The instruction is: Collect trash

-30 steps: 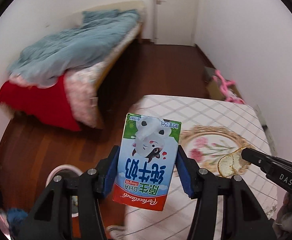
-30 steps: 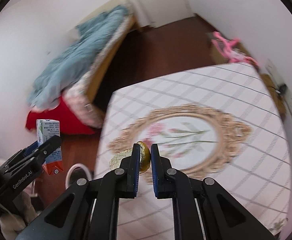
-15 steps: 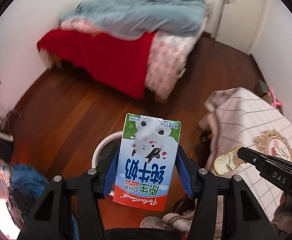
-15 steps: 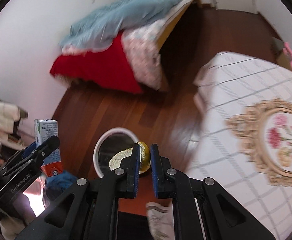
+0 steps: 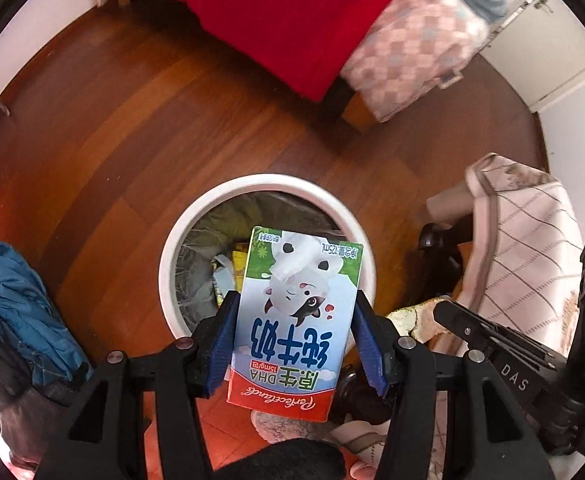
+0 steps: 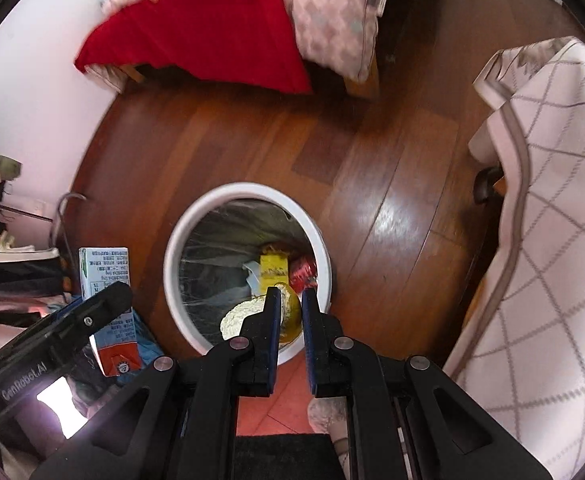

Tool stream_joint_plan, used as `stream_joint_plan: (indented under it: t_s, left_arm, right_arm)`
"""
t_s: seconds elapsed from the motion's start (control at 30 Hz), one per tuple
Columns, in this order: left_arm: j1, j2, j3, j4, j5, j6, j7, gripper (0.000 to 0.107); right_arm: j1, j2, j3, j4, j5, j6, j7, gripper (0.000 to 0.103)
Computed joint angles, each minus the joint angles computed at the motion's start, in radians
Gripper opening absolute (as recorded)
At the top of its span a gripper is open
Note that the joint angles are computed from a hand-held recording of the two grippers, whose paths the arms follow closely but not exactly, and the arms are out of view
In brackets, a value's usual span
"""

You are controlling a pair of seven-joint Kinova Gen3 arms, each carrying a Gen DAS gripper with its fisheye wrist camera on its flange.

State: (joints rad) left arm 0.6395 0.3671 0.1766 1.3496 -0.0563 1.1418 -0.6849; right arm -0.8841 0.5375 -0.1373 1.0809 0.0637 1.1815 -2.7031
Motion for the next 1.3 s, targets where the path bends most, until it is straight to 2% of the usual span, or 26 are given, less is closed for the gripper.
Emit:
stream_joint_plan:
  t_s: [0.2,0.27,0.33,0.37,0.4,0.43,0.47,0.5,0.53,0.57,0.6,0.63,0.67,0.97,1.1,1.3]
  left_arm:
    - [-0.035,0.026,-0.013,0.02,0.017,0.015,-0.018,0.052]
    - [-0.041,0.011,-0.014,0.047,0.02,0.008,-0.016,0.057]
    - [-0.031,0.009,-0.018,0.046,-0.001,0.032,-0.002,0.093]
    - [-0.022,0.004,-0.021,0.048,-0.017,0.041,0.009,0.099]
    - [-0.02,0.0,-0.021,0.051,-0.025,0.045,0.015,0.1]
    - [-0.015,-0.007,-0.022,0.056,-0.034,0.055,0.026,0.1]
    - [-0.013,-0.011,-0.022,0.06,-0.041,0.059,0.034,0.1]
    - [-0.008,-0.015,-0.021,0.06,-0.053,0.066,0.043,0.1]
    - [0.001,-0.02,-0.022,0.061,-0.069,0.076,0.056,0.1]
    - [0.01,-0.026,-0.022,0.062,-0.087,0.087,0.067,0.1]
    - [0.02,-0.035,-0.02,0.065,-0.103,0.099,0.08,0.1]
    - [0.026,-0.04,-0.018,0.065,-0.115,0.108,0.09,0.101]
    - [0.032,-0.048,-0.015,0.067,-0.127,0.116,0.099,0.101]
    - [0.103,-0.132,0.032,0.017,-0.213,0.236,0.194,0.103]
    - [0.148,-0.169,0.06,-0.047,-0.265,0.321,0.244,0.103]
    - [0.206,-0.224,0.107,-0.144,-0.338,0.436,0.291,0.103]
  right_arm:
    - [0.027,0.081,-0.004,-0.028,-0.035,-0.014,0.037,0.011]
    - [0.025,0.098,-0.002,-0.044,-0.042,-0.013,0.045,0.011]
    - [0.03,0.119,-0.006,-0.063,-0.052,-0.019,0.068,0.012]
    - [0.04,0.131,-0.015,-0.074,-0.068,-0.023,0.083,0.012]
    - [0.042,0.144,-0.016,-0.093,-0.078,-0.011,0.098,0.013]
    - [0.039,0.159,-0.016,-0.114,-0.082,0.009,0.111,0.022]
    - [0.034,0.16,-0.013,-0.117,-0.085,0.014,0.115,0.042]
    - [0.026,0.165,-0.007,-0.127,-0.081,0.026,0.118,0.053]
    - [0.017,0.169,-0.001,-0.136,-0.074,0.037,0.123,0.073]
    - [0.006,0.174,0.003,-0.151,-0.064,0.058,0.134,0.08]
    - [-0.006,0.182,0.009,-0.175,-0.053,0.092,0.142,0.082]
    - [-0.017,0.187,0.014,-0.191,-0.044,0.118,0.147,0.088]
    - [-0.023,0.183,0.017,-0.195,-0.041,0.129,0.149,0.101]
    - [-0.115,0.114,0.039,-0.23,0.039,0.256,0.119,0.103]
    - [-0.155,0.056,0.038,-0.237,0.075,0.283,0.091,0.103]
    - [-0.226,-0.012,0.034,-0.315,0.142,0.358,0.061,0.103]
